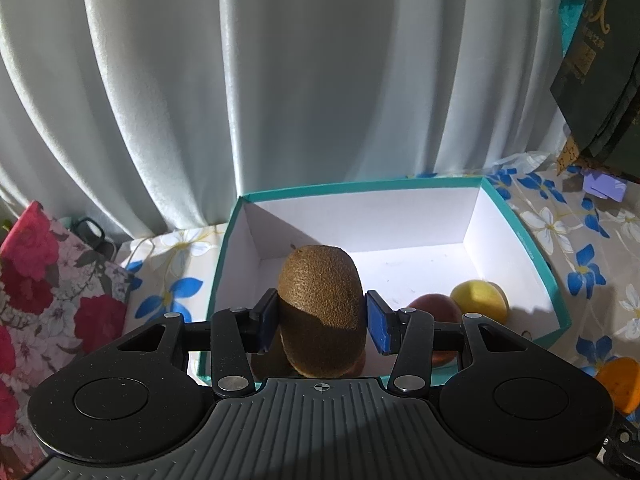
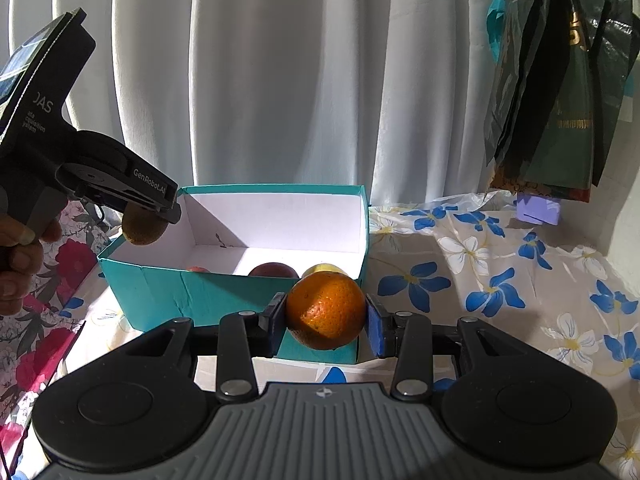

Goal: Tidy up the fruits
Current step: 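Carry the kiwi into the teal box and open the left gripper while the right carries the orange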

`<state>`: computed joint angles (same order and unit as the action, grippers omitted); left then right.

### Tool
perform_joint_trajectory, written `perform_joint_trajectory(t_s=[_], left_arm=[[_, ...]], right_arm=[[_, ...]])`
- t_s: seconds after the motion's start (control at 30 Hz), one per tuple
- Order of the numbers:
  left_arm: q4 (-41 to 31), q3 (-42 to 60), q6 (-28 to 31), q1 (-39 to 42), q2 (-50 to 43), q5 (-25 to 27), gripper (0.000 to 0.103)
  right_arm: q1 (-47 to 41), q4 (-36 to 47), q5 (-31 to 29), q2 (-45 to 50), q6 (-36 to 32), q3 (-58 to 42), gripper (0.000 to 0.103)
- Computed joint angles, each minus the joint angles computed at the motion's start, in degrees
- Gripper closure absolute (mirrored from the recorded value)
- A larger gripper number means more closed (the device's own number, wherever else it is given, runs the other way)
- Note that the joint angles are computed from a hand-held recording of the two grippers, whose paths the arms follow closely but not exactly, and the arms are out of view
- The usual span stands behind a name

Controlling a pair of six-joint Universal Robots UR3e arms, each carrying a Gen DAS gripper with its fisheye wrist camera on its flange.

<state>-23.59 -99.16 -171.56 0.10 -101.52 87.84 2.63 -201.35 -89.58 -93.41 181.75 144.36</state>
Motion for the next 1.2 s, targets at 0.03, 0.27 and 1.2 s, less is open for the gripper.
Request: perform_joint_trajectory(t_s=[0.03, 0.27, 1.2], left_arm=[[0.02, 0.35, -0.08, 0.05, -0.44, -0.07, 0.053], [1.23, 2.5, 0.04, 0.14, -3.82, -0.27, 0.053], [-3.78, 20.13, -0.35, -0.3, -24.77, -0.95, 0.055]], right_arm=[[-0.04, -0.03, 0.02, -0.01, 0.05, -0.07, 0.063], [-0.56, -0.55, 0.3, -0.06, 0.35, -0.22, 0.063], [1.35, 1.34, -2.72, 1.13, 1.41, -3.18, 0.063]])
